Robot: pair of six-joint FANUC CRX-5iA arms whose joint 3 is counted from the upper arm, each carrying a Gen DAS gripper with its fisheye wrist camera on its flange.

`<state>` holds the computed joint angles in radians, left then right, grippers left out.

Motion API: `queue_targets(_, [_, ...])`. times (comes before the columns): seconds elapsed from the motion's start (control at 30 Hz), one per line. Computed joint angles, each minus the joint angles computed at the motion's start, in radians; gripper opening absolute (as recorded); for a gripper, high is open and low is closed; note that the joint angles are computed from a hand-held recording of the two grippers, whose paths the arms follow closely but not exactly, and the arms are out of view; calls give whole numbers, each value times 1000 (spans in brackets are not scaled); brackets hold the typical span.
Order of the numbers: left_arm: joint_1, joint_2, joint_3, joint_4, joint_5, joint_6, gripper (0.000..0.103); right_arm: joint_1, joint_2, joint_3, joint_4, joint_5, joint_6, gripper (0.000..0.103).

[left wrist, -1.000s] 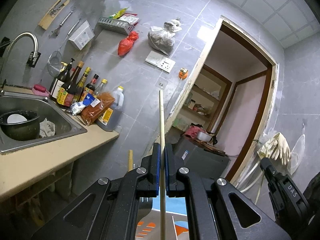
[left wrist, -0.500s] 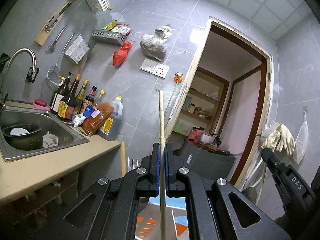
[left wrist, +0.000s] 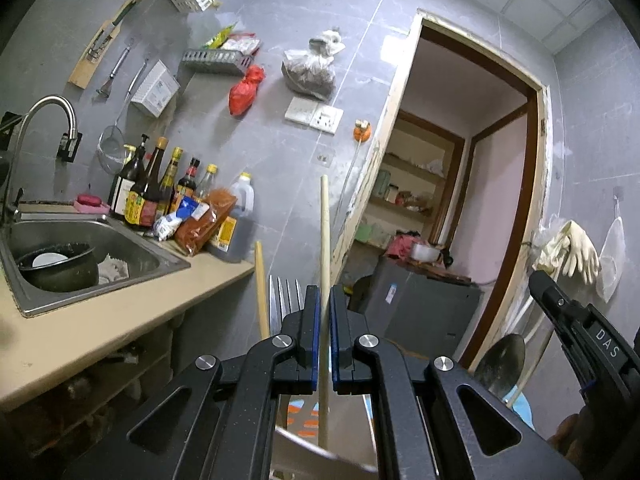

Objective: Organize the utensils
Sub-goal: 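Open the left tool over the holder while the right tool releases its chopstick, then move the left tool to the gold spoon while the right tool reaches the steel spoon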

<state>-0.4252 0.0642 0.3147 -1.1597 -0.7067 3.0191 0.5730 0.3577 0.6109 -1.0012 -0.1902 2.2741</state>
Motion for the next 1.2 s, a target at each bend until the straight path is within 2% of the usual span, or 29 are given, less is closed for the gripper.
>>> queue_targets(0.07, [16,-5,-2,52,9,-39,8,10,-2,-5,61,-4,-58,10])
queue_targets(0.13, [29,-13,-6,96,21,-66,19,13,-7,-11,90,-10,-89,18])
queue_targets(0.17, [32,-17,-7,110,24,-71,30,12,-11,-11,89,-18,-90,21])
queue_targets(0.2, [30,-20,-7,109,21,-64,35,13,-13,-11,103,-22,-104,21])
queue_targets(0.33, [46,-28,13,191,26,-159,38,11,-26,-7,141,-51,-149,22])
queue_targets(0.4, [45,-27,31,222,20,-208,50,11,-35,-8,165,-53,-171,25])
queue_targets(0.53, [41,-13,94,305,-12,-330,60,19,-56,-20,309,-56,-322,49])
queue_targets(0.57, [40,-5,114,333,-24,-367,65,25,-63,-32,389,-53,-403,55])
queue_targets(0.7, [31,28,186,415,-61,-473,81,18,-84,-48,539,-85,-544,69])
queue_targets(0.73, [24,40,209,431,-73,-498,83,17,-89,-57,585,-90,-583,77])
queue_targets(0.8, [2,65,253,436,-98,-523,93,2,-100,-61,633,-119,-625,82])
queue_targets(0.87, [-20,89,290,433,-112,-536,98,-13,-109,-61,662,-142,-646,93])
queue_targets(0.93, [-45,116,330,420,-129,-538,100,-25,-119,-72,697,-149,-675,103])
queue_targets(1.1, [-87,180,416,423,-155,-577,101,-74,-143,-83,716,-167,-676,103])
queue_targets(1.2, [-116,220,467,407,-175,-591,101,-111,-152,-80,680,-195,-632,103])
